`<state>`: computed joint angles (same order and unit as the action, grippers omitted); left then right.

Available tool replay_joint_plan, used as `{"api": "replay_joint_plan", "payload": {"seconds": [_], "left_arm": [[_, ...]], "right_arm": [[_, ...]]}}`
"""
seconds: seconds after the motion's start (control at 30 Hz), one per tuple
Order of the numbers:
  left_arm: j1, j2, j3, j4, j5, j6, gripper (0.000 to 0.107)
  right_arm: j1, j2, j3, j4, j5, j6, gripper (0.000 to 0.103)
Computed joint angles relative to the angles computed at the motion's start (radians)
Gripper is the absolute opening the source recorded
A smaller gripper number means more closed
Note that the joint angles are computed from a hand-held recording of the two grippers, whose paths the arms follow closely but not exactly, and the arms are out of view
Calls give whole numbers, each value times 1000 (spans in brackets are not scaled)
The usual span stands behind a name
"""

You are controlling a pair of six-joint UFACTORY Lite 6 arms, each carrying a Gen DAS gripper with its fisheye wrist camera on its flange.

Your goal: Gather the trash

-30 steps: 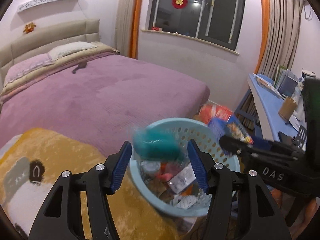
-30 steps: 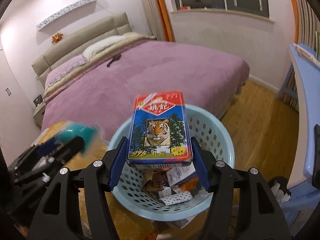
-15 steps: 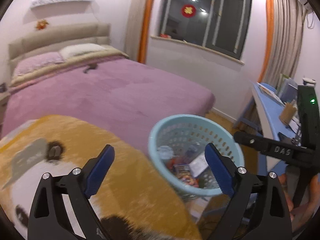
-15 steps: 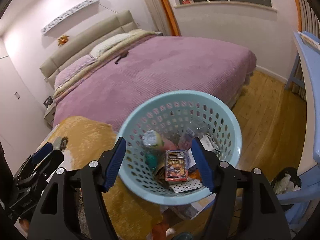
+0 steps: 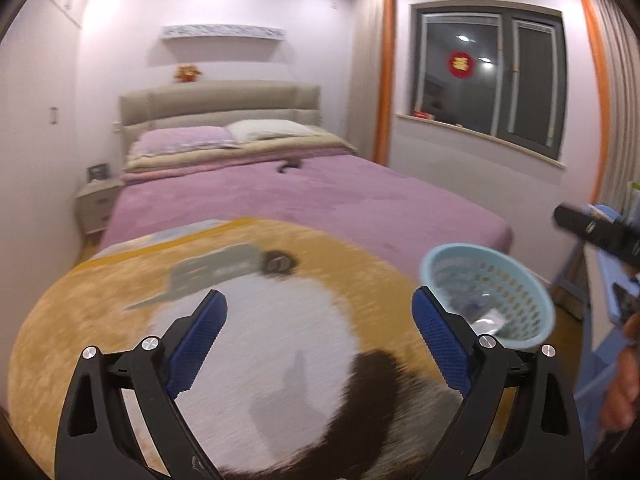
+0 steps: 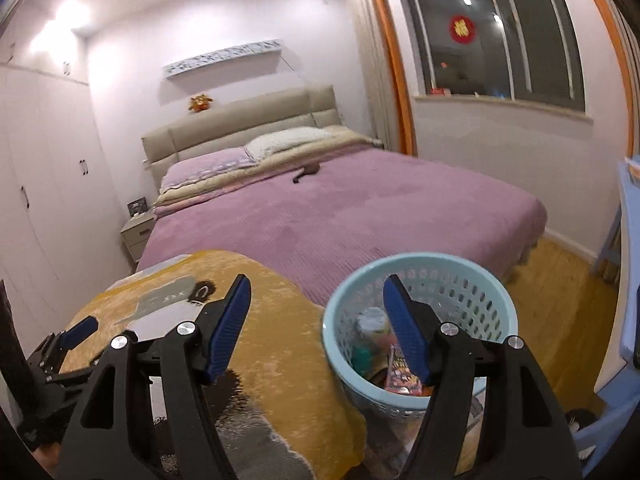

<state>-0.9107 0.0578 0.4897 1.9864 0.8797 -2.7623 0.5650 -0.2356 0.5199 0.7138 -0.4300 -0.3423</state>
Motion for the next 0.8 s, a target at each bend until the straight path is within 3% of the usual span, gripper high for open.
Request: {"api": "replay_joint_plan", "payload": {"seconds": [0.13, 0.33, 0.63, 0.8], "left_arm": [[-21, 30, -63, -21, 81, -82, 91], [-76, 125, -82, -66, 216, -163, 91], [-27, 66, -161, 13, 209, -267, 93], [-71, 86, -145, -30, 240, -234, 96]], "right_arm": [[155, 16, -20, 191, -171, -116, 69], [236, 50, -16, 285, -233, -170, 70], [380, 151, -53, 375, -447, -141, 70], [405, 224, -54, 370, -482, -68, 70]]}}
